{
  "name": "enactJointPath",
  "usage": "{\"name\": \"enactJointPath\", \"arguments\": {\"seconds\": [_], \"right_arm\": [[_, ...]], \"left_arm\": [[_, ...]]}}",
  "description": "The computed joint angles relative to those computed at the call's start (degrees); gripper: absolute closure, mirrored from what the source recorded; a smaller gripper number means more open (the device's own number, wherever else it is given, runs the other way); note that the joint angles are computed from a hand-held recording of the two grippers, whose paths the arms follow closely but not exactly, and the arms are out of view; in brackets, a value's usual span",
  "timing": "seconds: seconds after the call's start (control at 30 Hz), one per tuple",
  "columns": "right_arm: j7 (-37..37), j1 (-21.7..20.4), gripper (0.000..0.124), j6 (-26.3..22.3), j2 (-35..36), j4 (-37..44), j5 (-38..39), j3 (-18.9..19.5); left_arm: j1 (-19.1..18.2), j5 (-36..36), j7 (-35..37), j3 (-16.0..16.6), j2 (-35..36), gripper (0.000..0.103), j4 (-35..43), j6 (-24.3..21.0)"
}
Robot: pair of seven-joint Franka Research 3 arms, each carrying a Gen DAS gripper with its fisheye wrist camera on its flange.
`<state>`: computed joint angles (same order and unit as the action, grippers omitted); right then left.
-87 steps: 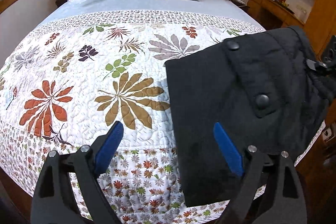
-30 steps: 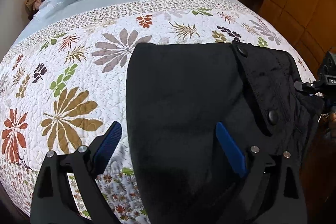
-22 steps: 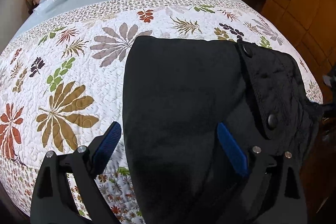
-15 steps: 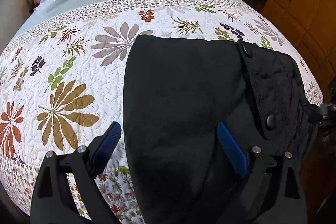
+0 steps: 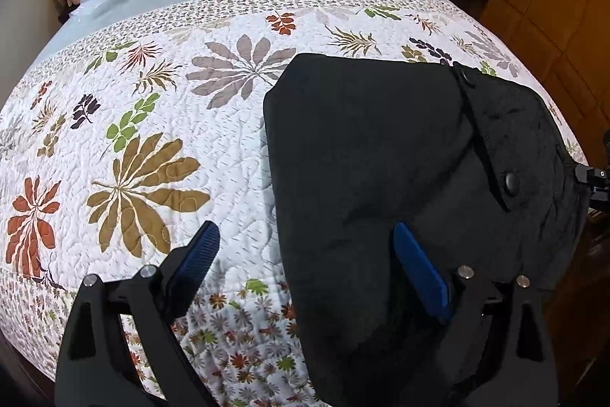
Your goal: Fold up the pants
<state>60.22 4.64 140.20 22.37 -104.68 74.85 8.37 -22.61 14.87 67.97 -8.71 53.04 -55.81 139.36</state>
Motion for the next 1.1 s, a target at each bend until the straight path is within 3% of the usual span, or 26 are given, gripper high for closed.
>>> {"name": "enactJointPath", "arguments": {"seconds": [0.13,0.23,0.33,0.4,0.5,0.67,0.8,1.1], "right_arm": [[1.16,-0.36,0.095,-0.33,0.49,-0.68,-0.61,-0.36],[0.97,-1.54,0.088,-2.44,0.84,-0.95,0.76,-0.23],[-1.46,-1.32,0.069,0.41,-2.10,-3.25,1.98,-0.63],[-3.36,-1.12,0.038,2.07,-5.21,-5.30,1.58,-1.48],[-3.06,-1.20,0.028,1.00,-7.05,-6.20,-0.29,-2.89],[2.46,-2.22,0.026,-5.29,-4.67,-4.12,-5.95,-4.41],[2.35,-3.89,0.026,-9.27,-1.94,-2.60,-3.97,-3.66],[5.66,-2.44,0.026,-9.08,0.49,2.05,-11.82,-3.18]], "left_arm": [[-0.53,-0.10,-0.03,0.16,1.92,0.008,2.78,-1.22],[-0.25,-0.61,0.44,-0.16,2.03,0.008,2.77,-1.05],[0.79,-0.98,0.87,-0.56,-1.02,0.009,-1.90,1.05],[3.20,-3.01,2.33,-2.64,-3.80,0.007,-6.45,3.13],[8.06,-9.07,6.65,-7.35,-6.85,0.003,-11.75,3.62],[13.25,-19.04,10.93,-11.49,-8.58,0.003,-16.00,0.91],[16.08,-26.34,11.21,-13.02,-8.40,0.003,-17.94,-0.35],[15.41,-29.34,12.64,-12.16,-4.69,0.003,-13.60,-4.14]]}}
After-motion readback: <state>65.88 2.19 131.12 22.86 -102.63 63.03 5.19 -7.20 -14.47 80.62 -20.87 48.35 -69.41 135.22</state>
